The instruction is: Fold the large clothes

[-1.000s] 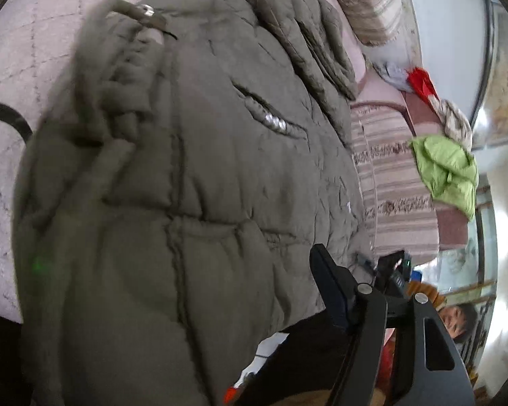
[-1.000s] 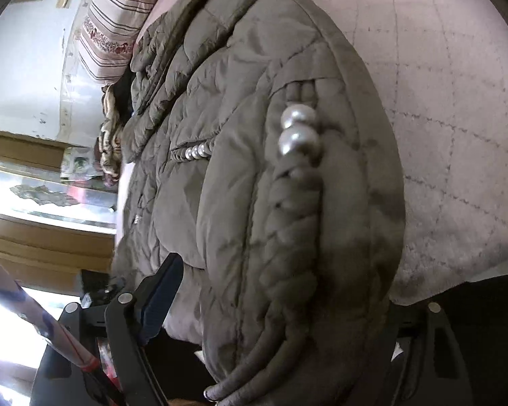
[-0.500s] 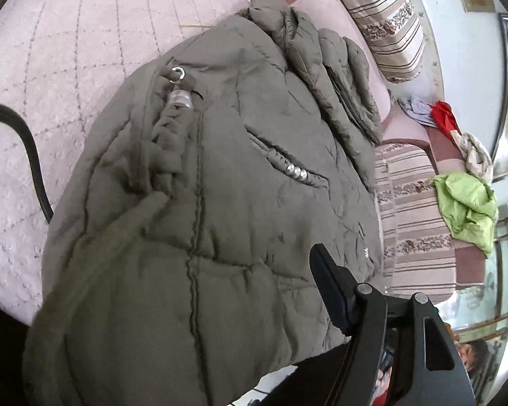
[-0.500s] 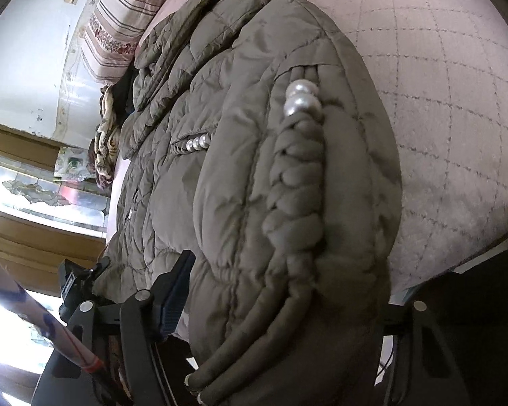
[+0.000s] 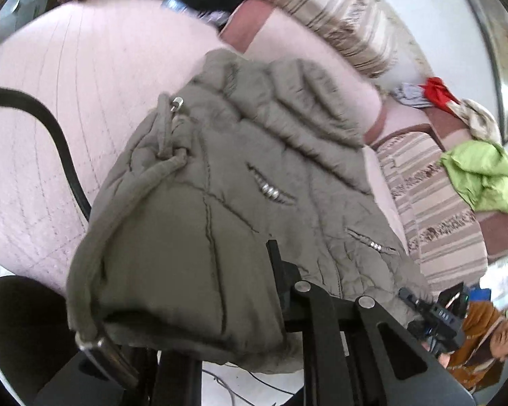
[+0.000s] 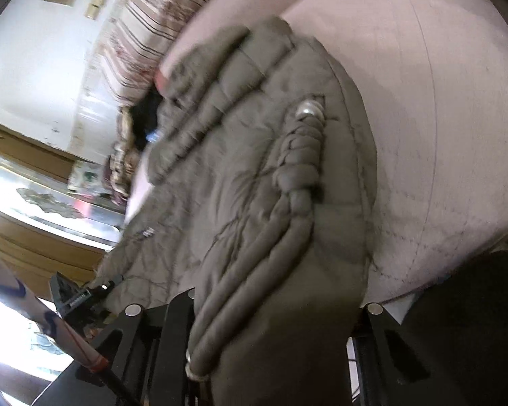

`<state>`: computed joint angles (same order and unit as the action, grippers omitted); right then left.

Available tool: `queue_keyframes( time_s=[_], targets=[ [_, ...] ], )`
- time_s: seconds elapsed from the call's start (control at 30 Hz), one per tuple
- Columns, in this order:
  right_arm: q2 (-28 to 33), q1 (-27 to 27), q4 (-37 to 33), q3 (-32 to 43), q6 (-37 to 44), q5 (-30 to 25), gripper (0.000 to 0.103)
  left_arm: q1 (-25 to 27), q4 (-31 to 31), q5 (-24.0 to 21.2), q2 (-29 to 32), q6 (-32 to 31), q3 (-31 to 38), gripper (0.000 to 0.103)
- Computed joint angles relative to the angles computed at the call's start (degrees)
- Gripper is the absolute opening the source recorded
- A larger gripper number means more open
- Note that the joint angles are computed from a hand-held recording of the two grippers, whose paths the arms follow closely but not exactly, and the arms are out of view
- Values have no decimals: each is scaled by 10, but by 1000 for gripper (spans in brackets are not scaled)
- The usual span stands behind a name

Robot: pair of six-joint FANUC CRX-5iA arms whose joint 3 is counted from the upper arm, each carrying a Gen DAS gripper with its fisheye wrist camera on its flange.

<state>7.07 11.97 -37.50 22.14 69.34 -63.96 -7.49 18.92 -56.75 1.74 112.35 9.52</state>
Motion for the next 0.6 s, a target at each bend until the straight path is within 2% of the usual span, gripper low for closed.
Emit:
queue_keyframes(
  time_s=[0.17,0.37,0.6],
  targets=[
    [-49,-23,-15,-26,17,-6,23,-13,-12,0,-34,0,-21,15],
    [-54,-12,10,-34,8,-15,21,-25,-55,-30,-11,26,21,15],
    [3,11,58,75,0,-37,19,-31,-86,-62,45,37,131,15]
  ],
)
